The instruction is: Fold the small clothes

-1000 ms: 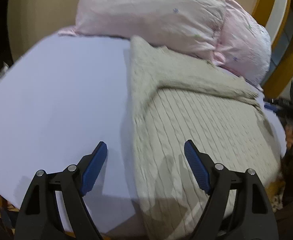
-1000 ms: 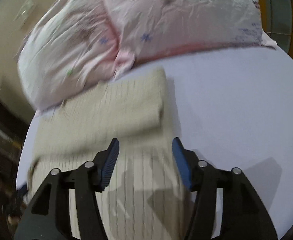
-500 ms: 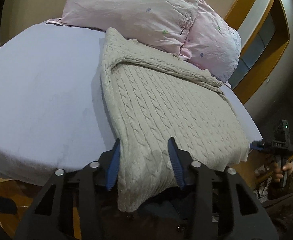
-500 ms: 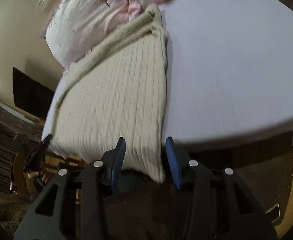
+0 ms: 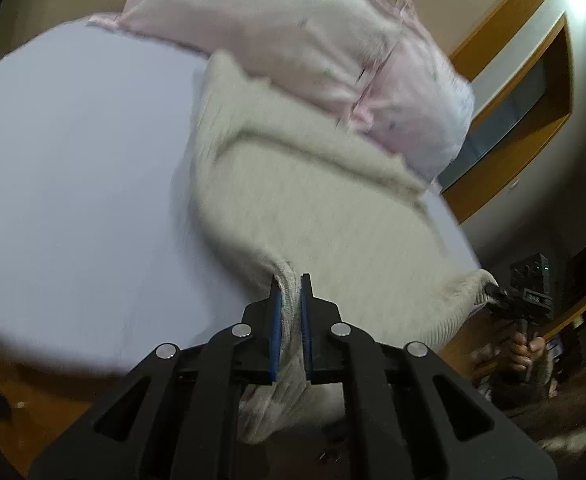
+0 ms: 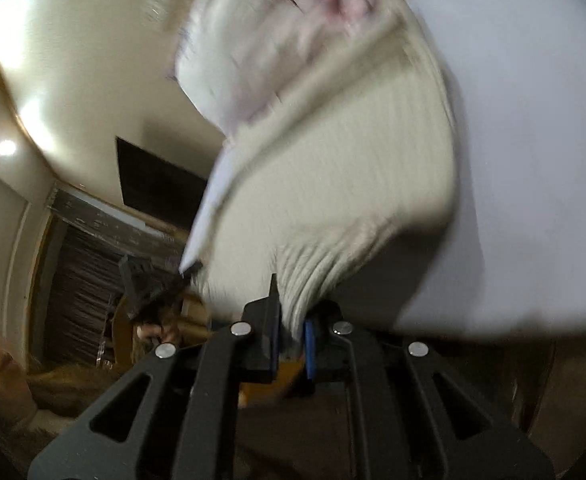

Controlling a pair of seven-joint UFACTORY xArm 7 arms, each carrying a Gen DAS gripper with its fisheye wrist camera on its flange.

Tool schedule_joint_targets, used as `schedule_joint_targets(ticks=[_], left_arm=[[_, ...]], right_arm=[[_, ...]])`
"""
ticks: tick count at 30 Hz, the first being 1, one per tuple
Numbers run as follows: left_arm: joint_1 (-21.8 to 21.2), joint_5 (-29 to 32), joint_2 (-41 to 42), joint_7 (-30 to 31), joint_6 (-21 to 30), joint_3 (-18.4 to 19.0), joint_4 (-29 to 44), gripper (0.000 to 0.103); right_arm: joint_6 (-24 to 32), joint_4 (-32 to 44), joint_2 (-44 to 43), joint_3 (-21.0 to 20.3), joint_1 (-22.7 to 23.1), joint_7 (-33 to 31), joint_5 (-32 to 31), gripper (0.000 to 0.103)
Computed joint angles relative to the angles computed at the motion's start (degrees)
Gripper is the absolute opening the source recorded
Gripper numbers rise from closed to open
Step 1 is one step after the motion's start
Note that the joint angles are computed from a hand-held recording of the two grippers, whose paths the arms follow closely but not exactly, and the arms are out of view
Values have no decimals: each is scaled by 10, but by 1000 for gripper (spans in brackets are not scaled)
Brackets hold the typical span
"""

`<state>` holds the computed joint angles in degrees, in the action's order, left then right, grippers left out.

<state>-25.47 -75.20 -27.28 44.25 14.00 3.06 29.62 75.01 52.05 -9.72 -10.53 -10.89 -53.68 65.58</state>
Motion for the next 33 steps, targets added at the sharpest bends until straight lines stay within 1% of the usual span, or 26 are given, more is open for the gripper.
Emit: schedule_joint_targets(ticks=[2, 3, 5, 6, 7, 8, 9, 10, 11, 12, 13, 14, 15, 16, 17, 18, 19, 20, 21, 22, 23, 25, 28, 29, 30, 33], left_arm=[[0, -27, 30, 40, 10, 27, 50, 8], [6, -49, 54, 61, 15, 36, 80, 8], [23, -88, 130, 82, 25, 50, 165, 8], [35, -100, 176, 74, 28, 53, 212, 8], [47, -98, 221, 50, 34, 55, 258, 8], [60, -81, 280, 2, 33, 55, 318, 8], [72, -44, 331, -58, 30, 54, 368, 8], [72, -10, 391, -118, 30, 66, 424, 8], [64, 21, 427, -178, 49, 89, 458, 8], [79, 34, 454, -219, 75, 89, 486, 8], [111, 30, 471, -237, 96, 64, 505, 8], [140, 5, 476, -231, 112, 41, 512, 8], [156, -19, 473, -205, 120, 28, 510, 8], [171, -41, 466, -172, 125, 16, 504, 13], [179, -50, 451, -145, 118, 8, 489, 18], [182, -48, 440, -139, 97, 3, 477, 38], [187, -71, 420, -114, 59, -4, 456, 68], [189, -90, 415, -95, 45, -4, 456, 75], [212, -101, 409, -74, 36, -25, 453, 77], [213, -89, 397, -59, 45, -22, 441, 76], [216, -52, 392, -57, 56, -27, 436, 75], [223, 7, 385, -46, 78, -40, 431, 69], [227, 112, 392, -65, 141, -61, 457, 68], [224, 162, 411, -88, 169, -67, 488, 69], [217, 205, 426, -119, 175, -70, 507, 69], [185, 346, 471, -245, 155, -55, 557, 69]], right_arm=[[-9, 50, 35, 4, 7, -4, 43, 9], [-23, 99, 76, 14, 14, 4, 81, 9], [-64, 173, 143, 38, 17, 24, 125, 9], [-100, 232, 197, 54, 21, 52, 152, 9], [-134, 281, 241, 67, 25, 81, 162, 9], [-185, 332, 287, 77, 33, 122, 156, 9], [-231, 374, 321, 81, 44, 181, 127, 9], [-271, 428, 375, 62, 70, 241, 97, 11], [-287, 471, 416, 66, 71, 301, 51, 13], [-279, 512, 452, 47, 84, 351, 21, 19], [-274, 531, 476, 53, 77, 376, 0, 23], [-278, 532, 480, 83, 55, 377, 2, 26], [-277, 529, 478, 93, 45, 357, 20, 38], [-277, 526, 472, 109, 30, 324, 32, 47], [-288, 518, 463, 117, 24, 310, 34, 69], [-308, 501, 447, 125, 19, 290, 39, 85], [-329, 479, 427, 138, 10, 255, 54, 92], [-331, 477, 424, 148, 2, 237, 57, 92], [-324, 477, 421, 157, -6, 226, 53, 92], [-310, 475, 418, 167, -14, 218, 45, 92], [-292, 481, 421, 175, -24, 217, 37, 92], [-263, 476, 417, 193, -37, 215, 21, 92], [-263, 461, 409, 211, -42, 198, 15, 92], [-273, 453, 404, 214, -40, 188, 16, 93], [-293, 448, 400, 217, -29, 187, 15, 94], [-295, 430, 390, 220, -32, 177, 20, 94]])
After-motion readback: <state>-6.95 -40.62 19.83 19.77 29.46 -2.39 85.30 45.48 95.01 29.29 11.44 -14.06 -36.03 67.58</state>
